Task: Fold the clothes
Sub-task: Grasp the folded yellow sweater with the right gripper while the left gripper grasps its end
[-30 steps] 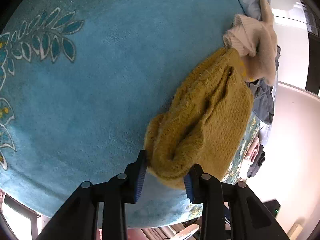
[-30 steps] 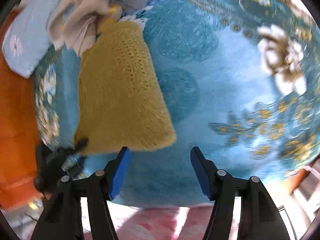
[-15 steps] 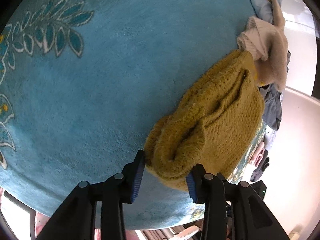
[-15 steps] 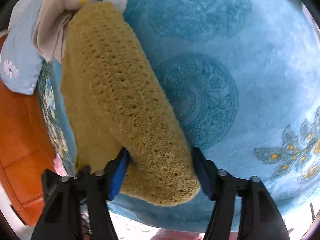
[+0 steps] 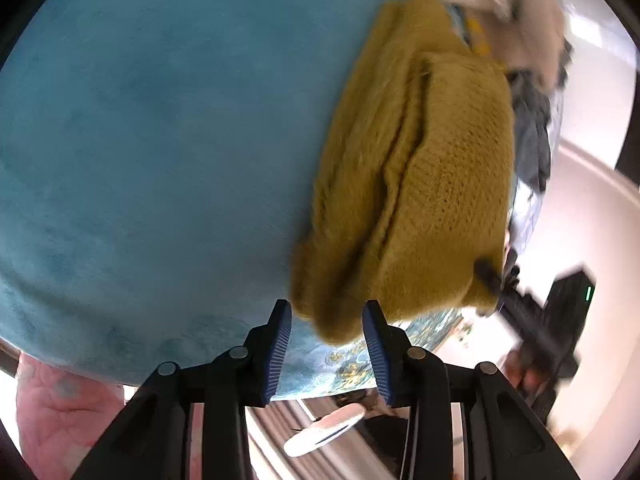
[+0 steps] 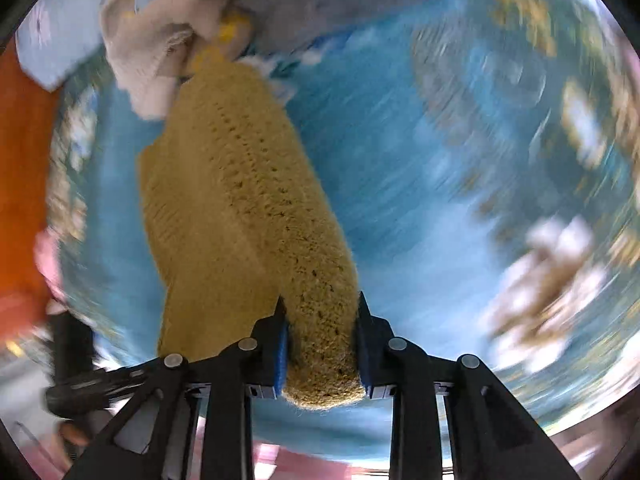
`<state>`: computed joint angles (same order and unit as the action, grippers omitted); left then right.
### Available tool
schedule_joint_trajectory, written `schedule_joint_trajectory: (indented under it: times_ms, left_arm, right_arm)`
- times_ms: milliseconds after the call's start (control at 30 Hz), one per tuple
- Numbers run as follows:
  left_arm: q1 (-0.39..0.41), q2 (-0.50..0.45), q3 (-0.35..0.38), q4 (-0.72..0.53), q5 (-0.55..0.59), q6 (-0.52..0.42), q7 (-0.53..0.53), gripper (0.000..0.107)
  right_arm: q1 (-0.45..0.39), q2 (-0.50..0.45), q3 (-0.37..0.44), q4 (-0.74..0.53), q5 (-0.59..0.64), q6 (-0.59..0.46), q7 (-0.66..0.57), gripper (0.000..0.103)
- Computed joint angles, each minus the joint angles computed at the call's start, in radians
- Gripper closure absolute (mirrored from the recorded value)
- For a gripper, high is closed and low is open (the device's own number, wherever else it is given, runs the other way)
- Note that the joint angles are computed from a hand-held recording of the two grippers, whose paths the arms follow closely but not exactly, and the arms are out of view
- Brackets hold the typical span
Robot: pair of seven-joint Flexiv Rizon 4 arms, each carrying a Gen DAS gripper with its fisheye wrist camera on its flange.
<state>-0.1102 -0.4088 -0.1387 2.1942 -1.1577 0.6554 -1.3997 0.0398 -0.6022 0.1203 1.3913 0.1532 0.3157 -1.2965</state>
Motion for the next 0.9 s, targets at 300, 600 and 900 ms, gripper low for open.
schedule_joint_trajectory:
  times_ms: [300, 600, 900]
  left_arm:
    - [0.026, -0.009, 0.033, -0.059, 0.114, 0.1, -0.042, 0.06]
    - [0.086, -0.167, 0.006, -0.287, 0.242, 0.156, -0.113, 0.052]
    - [0.064, -0.302, -0.08, -0.476, 0.334, 0.146, -0.223, 0.05]
  right_arm:
    - [0.016, -0.197, -0.075, -0.264, -0.232, -0.144, -0.174, 0.067]
    - [-0.081, 0.008, -0.055, 0.078, -0.054, 0.316, -0.007, 0.046]
    - [-0.28, 0.096, 0.149, 0.371, 0.592, 0.708, -0.004, 0.032]
